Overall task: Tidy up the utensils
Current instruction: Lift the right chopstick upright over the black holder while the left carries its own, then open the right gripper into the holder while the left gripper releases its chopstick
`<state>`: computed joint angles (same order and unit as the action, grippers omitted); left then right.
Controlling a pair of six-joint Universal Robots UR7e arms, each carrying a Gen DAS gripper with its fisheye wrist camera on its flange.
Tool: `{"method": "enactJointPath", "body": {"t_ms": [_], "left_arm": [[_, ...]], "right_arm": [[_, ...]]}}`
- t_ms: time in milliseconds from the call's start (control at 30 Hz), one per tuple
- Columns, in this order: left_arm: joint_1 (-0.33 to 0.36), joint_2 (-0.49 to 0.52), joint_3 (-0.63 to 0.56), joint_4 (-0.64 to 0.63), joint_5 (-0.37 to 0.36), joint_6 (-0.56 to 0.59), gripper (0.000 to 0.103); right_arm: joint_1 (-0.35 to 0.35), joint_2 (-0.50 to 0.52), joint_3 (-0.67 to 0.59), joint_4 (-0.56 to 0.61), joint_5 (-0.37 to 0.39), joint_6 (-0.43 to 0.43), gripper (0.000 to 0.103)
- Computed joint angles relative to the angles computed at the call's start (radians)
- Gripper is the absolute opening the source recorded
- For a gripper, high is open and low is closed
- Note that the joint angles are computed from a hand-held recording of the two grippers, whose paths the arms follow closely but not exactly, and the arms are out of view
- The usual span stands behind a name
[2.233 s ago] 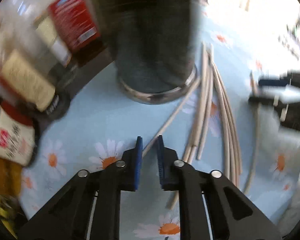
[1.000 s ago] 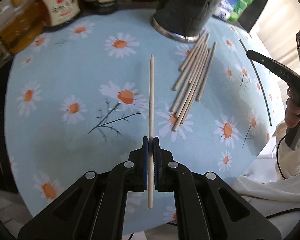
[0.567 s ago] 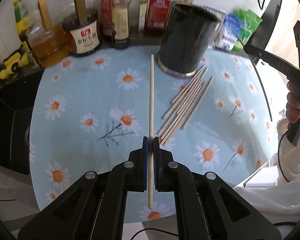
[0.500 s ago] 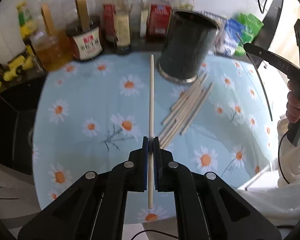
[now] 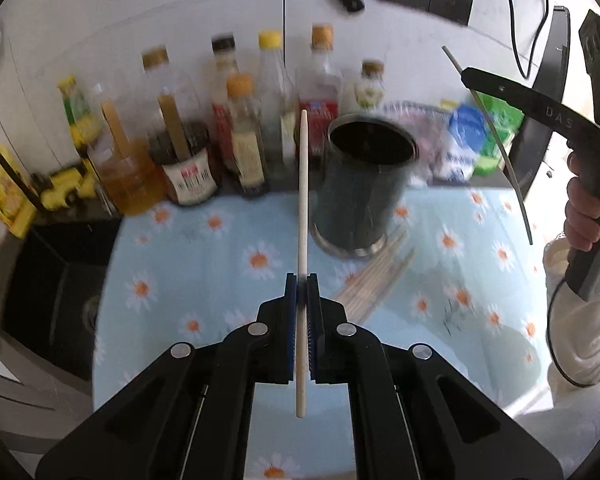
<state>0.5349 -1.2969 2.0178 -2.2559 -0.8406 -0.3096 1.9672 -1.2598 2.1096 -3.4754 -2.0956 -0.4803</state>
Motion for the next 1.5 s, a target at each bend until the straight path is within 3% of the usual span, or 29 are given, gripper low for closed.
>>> {"method": "enactJointPath", "body": {"t_ms": [367, 567, 733, 967, 1100, 1233, 1300, 1500], "left_arm": [[0.019, 0.118, -0.078, -0.280, -0.013, 0.130, 0.005], [0.057, 0.191, -0.112, -0.512, -0.121, 0.230, 0.005], [0.092, 0.251, -0.129, -0.674, -0.197, 0.280, 0.005], [0.162, 0.345, -0.167, -0.858, -0.276, 0.308, 0.005], [0.195, 0.384, -0.169, -0.964, -0.310, 0.316, 0.005], [0.216, 0.428, -0.162, -1.067, -0.333, 0.336, 0.005], [0.225, 0.440, -0.158, -1.080, -0.357, 0.329, 0.005], [0.217, 0.468, -0.152, -1.064, -0.323, 0.346, 0.005]], "right_arm": [[-0.052, 0.017, -0.125, 0.048, 0.199, -0.048, 0.005], [-0.117, 0.029, -0.159, 0.059, 0.372, -0.021, 0.005], [-0.174, 0.062, -0.168, -0.012, 0.547, -0.012, 0.005], [-0.230, 0.112, -0.195, -0.037, 0.689, -0.034, 0.005], [-0.261, 0.137, -0.206, -0.034, 0.742, -0.036, 0.005], [-0.282, 0.153, -0.202, -0.023, 0.748, -0.053, 0.005], [-0.293, 0.156, -0.197, -0.010, 0.741, -0.057, 0.005], [-0.323, 0.153, -0.170, 0.000, 0.730, -0.055, 0.005]]}}
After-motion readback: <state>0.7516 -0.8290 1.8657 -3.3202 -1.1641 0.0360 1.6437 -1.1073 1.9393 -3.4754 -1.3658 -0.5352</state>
